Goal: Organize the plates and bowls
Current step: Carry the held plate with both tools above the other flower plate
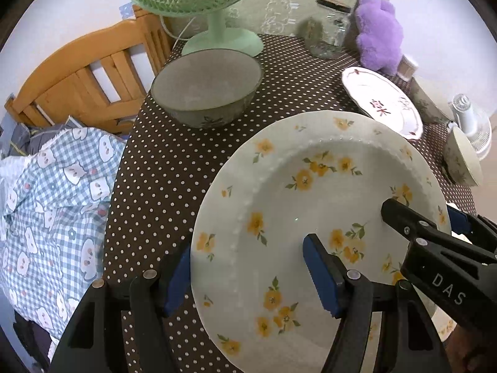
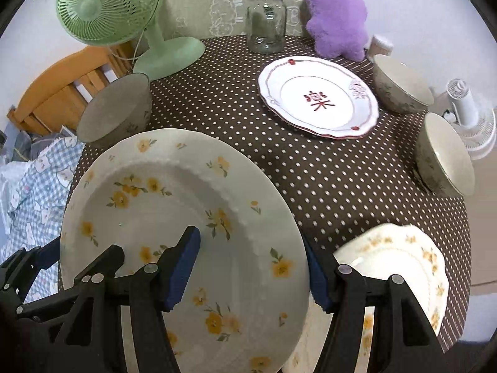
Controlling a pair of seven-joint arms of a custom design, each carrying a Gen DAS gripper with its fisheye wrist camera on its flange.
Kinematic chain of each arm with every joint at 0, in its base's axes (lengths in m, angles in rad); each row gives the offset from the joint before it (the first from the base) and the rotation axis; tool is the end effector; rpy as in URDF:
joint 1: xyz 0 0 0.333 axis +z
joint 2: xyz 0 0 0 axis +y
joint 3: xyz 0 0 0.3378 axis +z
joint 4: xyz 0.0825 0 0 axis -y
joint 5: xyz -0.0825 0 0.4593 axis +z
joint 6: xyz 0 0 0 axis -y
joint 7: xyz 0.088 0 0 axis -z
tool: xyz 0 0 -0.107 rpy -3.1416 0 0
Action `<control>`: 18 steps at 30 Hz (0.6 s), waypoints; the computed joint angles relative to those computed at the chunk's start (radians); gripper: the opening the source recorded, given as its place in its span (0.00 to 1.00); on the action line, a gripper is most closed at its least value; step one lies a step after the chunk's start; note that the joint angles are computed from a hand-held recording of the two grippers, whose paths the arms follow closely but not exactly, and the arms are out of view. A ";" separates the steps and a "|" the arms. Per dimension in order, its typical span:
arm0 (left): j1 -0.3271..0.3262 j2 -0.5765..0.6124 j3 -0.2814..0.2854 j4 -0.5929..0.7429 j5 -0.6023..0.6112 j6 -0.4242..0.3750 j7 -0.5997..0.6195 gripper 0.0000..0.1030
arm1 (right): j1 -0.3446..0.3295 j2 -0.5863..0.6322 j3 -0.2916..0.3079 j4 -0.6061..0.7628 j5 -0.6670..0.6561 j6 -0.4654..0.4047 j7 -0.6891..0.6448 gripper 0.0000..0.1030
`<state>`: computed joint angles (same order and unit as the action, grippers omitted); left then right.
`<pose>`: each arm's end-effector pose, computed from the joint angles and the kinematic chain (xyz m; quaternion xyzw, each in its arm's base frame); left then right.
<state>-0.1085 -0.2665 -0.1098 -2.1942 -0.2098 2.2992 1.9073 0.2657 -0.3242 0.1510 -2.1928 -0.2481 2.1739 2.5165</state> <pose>0.5559 -0.1314 0.5290 -0.5227 0.8291 -0.1783 0.0875 0.5053 0.2199 0.5474 -0.5335 0.8218 -0.1499 0.1325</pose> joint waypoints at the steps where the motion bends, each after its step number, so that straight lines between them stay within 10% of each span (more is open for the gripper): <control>1: -0.001 -0.006 0.000 -0.004 -0.001 -0.001 0.002 0.68 | 0.001 -0.015 0.002 -0.009 0.000 -0.005 0.007 0.65; 18: -0.070 -0.129 -0.040 -0.092 0.007 -0.032 -0.113 0.68 | -0.026 -0.228 -0.015 -0.172 0.053 -0.049 -0.050 0.65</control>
<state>-0.1785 -0.3950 -0.1496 -2.2858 -0.2023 2.2668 1.7947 0.2394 -0.5523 0.1362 -2.3647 -0.1947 2.1249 2.4665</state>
